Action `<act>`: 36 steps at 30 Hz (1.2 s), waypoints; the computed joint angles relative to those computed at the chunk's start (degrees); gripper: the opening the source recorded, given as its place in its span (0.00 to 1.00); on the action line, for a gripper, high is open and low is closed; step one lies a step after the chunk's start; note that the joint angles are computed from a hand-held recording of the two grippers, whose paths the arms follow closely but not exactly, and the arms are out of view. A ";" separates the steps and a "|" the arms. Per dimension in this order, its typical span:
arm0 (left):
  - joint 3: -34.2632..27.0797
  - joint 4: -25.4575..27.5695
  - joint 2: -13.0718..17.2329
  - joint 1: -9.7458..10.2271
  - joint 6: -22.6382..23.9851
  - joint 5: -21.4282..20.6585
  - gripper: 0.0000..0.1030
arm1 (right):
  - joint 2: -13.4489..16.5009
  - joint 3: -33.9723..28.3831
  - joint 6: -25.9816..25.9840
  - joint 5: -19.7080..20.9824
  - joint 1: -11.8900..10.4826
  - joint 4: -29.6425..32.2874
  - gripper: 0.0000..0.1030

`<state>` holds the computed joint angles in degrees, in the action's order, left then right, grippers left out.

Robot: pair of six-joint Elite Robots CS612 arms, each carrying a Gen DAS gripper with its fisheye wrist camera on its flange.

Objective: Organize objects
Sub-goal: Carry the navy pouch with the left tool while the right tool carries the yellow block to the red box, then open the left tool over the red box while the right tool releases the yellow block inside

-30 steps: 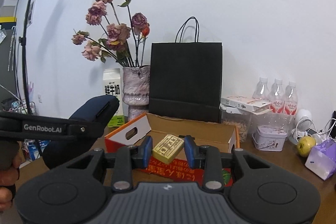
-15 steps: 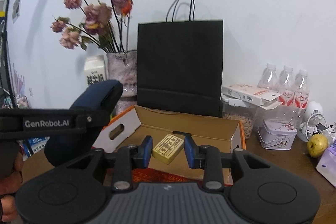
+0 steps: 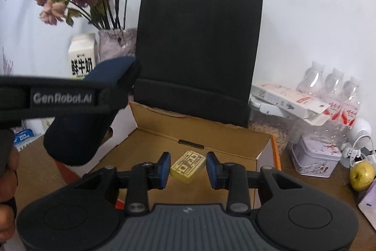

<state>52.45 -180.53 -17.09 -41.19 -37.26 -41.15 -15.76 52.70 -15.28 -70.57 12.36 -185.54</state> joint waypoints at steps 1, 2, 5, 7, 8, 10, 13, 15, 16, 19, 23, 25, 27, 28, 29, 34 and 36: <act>-0.79 0.51 0.40 0.19 0.13 -0.07 0.62 | 0.49 -0.98 0.17 -0.31 0.10 0.96 0.31; -1.53 1.22 0.77 0.35 0.07 -0.03 0.62 | 0.83 -1.66 0.37 -0.52 0.16 1.62 0.31; -3.68 2.51 1.94 0.79 0.60 -0.16 0.62 | 2.09 -4.14 0.81 -1.45 0.36 3.96 0.31; -5.25 3.10 2.87 1.04 1.50 -0.28 0.62 | 3.05 -6.10 1.05 -2.28 0.52 5.50 0.31; -6.00 3.57 3.30 1.16 1.74 -0.36 0.62 | 3.52 -7.07 1.22 -2.66 0.60 6.31 0.31; -7.08 4.55 3.95 1.47 1.74 -0.93 0.62 | 4.55 -9.28 1.31 -3.55 0.72 8.08 0.31; -8.54 5.68 4.89 1.86 1.65 -1.15 0.62 | 5.82 -11.91 1.44 -5.29 0.98 9.87 0.31; -9.40 6.15 5.52 2.04 1.99 -1.11 0.62 | 6.66 -13.59 1.84 -6.06 1.02 11.03 0.31; -9.67 6.56 5.71 2.12 1.99 -1.22 0.62 | 6.87 -13.99 2.06 -6.29 1.01 11.40 0.31; -9.90 6.71 5.98 2.34 1.79 -2.09 0.63 | 7.29 -14.74 2.65 -6.66 0.97 12.09 0.31; -9.94 5.56 6.19 2.26 1.51 -0.94 0.99 | 7.26 -14.82 3.62 -7.05 0.84 12.45 0.51; -10.60 3.82 6.79 1.90 2.70 1.81 1.00 | 7.17 -14.33 3.69 -7.27 0.80 11.08 0.96; -10.31 4.30 6.45 1.86 2.77 1.93 1.00 | 7.06 -13.99 3.83 -7.33 0.73 10.19 0.99; -10.19 4.26 6.34 1.87 2.66 1.89 1.00 | 6.98 -13.92 3.98 -7.27 0.69 10.25 0.99; -10.09 4.21 6.27 1.85 2.58 2.00 1.00 | 6.93 -13.86 4.22 -7.14 0.65 10.13 0.99; -9.23 4.97 5.64 1.76 1.83 2.69 1.00 | 6.61 -13.15 4.14 -7.01 0.56 9.21 1.00; -8.74 5.03 5.34 1.68 1.65 2.76 1.00 | 6.37 -12.64 4.10 -6.89 0.52 8.73 1.00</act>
